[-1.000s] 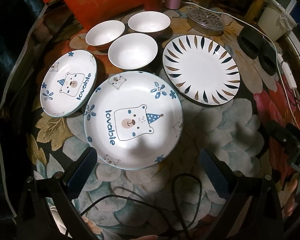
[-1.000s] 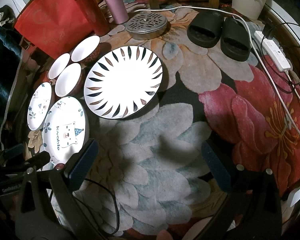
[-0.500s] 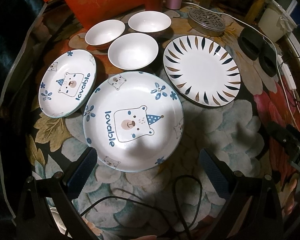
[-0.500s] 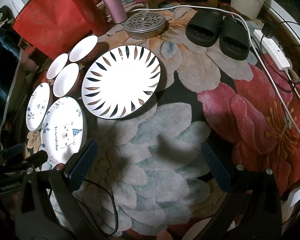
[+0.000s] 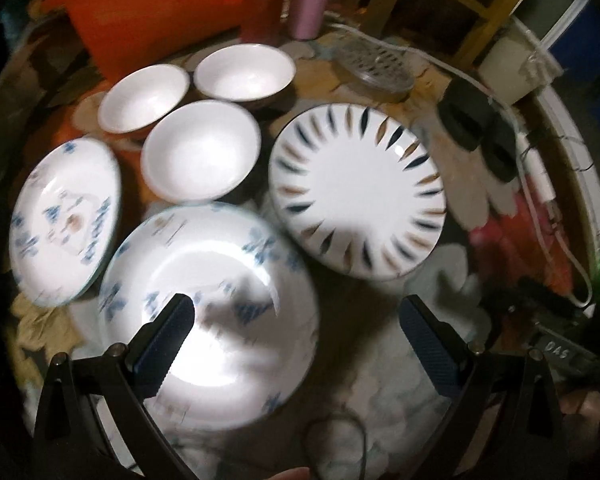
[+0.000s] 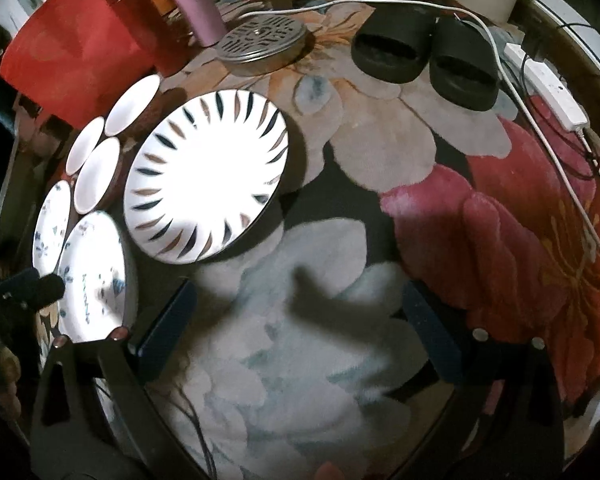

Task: Organize plates and bowls
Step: 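Reach the left gripper to the leaf-pattern plate and grasp its rim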

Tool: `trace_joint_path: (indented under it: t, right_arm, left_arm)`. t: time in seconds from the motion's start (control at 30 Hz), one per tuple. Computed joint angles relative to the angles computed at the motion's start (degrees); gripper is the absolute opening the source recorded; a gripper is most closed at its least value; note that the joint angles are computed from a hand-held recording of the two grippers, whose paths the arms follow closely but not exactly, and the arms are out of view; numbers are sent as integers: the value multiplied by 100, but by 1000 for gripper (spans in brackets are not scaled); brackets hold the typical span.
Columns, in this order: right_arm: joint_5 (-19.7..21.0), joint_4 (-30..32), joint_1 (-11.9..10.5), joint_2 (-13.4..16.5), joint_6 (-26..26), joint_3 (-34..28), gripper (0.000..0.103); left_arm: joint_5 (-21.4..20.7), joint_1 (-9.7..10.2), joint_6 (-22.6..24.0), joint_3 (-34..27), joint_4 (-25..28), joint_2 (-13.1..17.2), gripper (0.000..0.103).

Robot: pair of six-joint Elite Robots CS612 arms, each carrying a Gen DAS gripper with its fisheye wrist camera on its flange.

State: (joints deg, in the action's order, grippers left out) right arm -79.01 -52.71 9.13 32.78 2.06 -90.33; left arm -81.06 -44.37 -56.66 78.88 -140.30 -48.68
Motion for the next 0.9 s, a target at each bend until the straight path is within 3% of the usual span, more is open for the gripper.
trace_joint_path:
  t: [0.13,0.43,0.77,0.9]
  right_arm:
    - [163,-253,-55,-15,-25,180,102]
    - [490,-642,-141,-148,61,709,102]
    - [768,-643,-148,-190,-47,891,97]
    - [822,-678,-135,-207,-87,930,97]
  left_arm:
    - [-181,119,149,-110,-494,201,102]
    - [-405,281,498,-476,-773,593,101]
    - [-528,366,495,-580,-1191,775,82]
    - [-480,367,412,-626,-1025,808,71]
